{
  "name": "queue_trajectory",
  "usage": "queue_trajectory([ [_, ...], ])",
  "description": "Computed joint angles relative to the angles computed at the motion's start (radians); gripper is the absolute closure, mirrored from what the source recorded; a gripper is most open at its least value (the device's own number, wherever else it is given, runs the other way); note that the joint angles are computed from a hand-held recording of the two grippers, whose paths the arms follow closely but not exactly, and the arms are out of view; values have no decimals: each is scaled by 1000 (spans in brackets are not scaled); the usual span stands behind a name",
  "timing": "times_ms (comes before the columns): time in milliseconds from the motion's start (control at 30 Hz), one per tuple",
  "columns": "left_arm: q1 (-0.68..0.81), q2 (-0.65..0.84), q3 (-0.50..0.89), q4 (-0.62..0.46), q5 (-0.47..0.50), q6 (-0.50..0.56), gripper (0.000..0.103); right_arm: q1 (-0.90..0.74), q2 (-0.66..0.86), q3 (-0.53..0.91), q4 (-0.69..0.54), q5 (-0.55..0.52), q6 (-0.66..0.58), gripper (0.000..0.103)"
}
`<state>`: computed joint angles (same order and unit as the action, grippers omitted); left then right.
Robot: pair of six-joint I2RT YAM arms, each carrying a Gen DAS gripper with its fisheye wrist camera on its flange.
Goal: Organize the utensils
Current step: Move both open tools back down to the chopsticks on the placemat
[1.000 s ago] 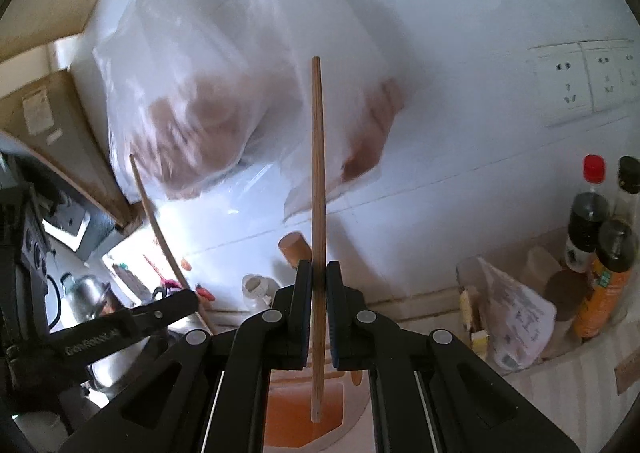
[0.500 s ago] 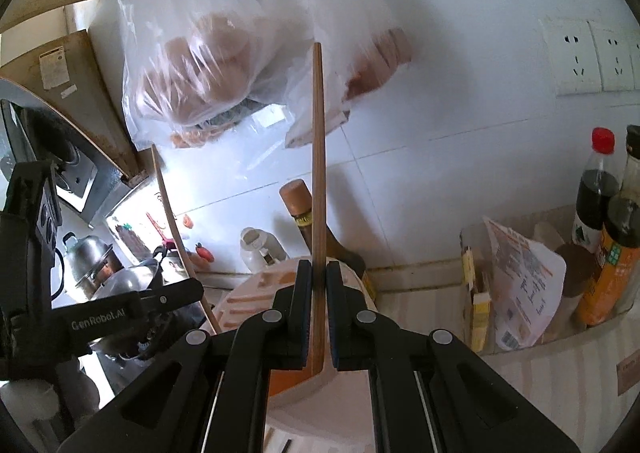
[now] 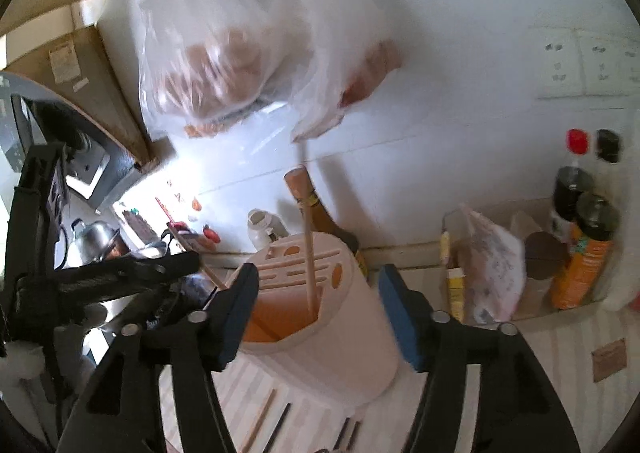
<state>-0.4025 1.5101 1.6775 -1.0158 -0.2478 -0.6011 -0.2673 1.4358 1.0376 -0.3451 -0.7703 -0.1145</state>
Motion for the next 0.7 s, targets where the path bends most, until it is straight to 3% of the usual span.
queue_trajectory([
  [67,-17,-43,7,-32,-54,-17,8,-33,-33,6,-46,2,-19,30],
  [133,-37,-66,18,-74,-114,-19,0,-44,-80,8,-106,50,-59,16],
  [233,-96,-94,22,-146,-250,-17,0,-3,-156,8,-189,195,-124,0],
  [367,-147,-122,16,-233,-341,-28,0,64,-248,-5,-239,330,-145,0],
  [700,-190,-197,75,-363,-347,-31,0,98,-377,105,-469,373,-37,0],
])
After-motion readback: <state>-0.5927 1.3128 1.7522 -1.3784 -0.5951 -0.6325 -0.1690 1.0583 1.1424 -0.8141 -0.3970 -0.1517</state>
